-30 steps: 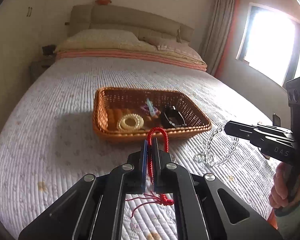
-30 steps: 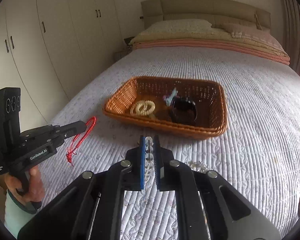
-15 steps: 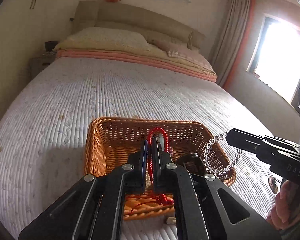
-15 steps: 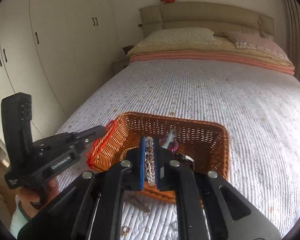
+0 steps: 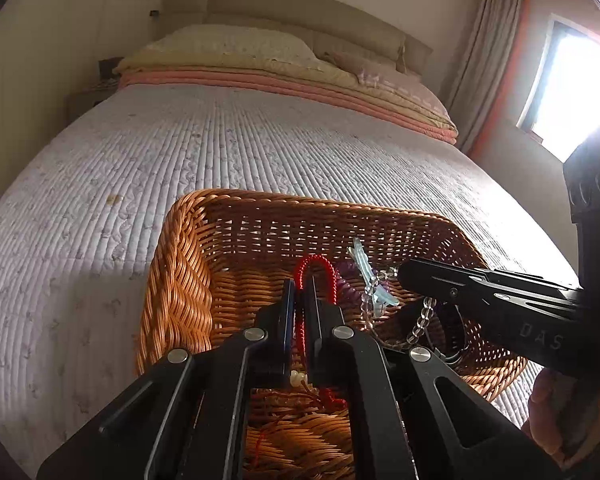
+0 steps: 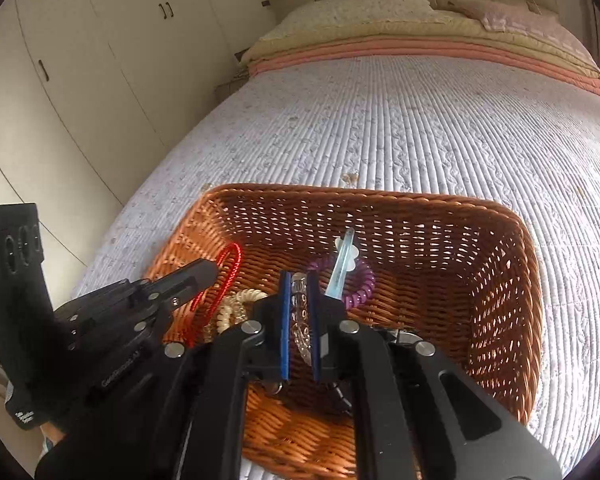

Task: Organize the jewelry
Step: 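Carry the red cord and clear bracelet over the basket and open both tools, then grasp a gold earring with the left tool while the right grasps a crystal earring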

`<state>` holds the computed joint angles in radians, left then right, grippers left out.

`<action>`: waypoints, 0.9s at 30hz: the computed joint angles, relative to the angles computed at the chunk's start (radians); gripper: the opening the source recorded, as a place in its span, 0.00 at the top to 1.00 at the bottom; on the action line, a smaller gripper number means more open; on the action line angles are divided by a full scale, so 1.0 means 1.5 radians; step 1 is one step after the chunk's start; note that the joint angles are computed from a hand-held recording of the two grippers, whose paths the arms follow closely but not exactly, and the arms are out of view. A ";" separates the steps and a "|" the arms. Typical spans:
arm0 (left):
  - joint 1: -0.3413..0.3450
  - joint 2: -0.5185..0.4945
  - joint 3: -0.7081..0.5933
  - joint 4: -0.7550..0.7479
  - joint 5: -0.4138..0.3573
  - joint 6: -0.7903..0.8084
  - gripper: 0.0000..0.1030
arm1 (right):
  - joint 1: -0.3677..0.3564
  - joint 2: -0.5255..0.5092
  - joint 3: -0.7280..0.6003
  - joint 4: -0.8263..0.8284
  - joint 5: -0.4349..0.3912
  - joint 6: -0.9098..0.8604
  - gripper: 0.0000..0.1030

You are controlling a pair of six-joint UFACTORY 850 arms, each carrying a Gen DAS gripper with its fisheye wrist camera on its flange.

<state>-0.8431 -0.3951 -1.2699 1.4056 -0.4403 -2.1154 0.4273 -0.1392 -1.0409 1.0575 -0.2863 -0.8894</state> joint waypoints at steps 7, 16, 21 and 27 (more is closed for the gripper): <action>0.005 0.000 0.005 -0.009 0.013 0.000 0.85 | -0.001 -0.006 0.003 -0.035 0.018 0.046 0.94; -0.026 0.045 0.037 0.083 -0.009 -0.091 0.50 | -0.021 0.049 0.041 -0.002 0.016 0.022 0.77; -0.068 0.095 0.076 0.127 -0.049 -0.160 0.40 | -0.036 0.134 0.091 0.011 0.009 0.004 0.62; -0.144 0.155 0.118 0.112 -0.144 -0.172 0.40 | -0.048 0.273 0.173 -0.013 0.021 0.002 0.52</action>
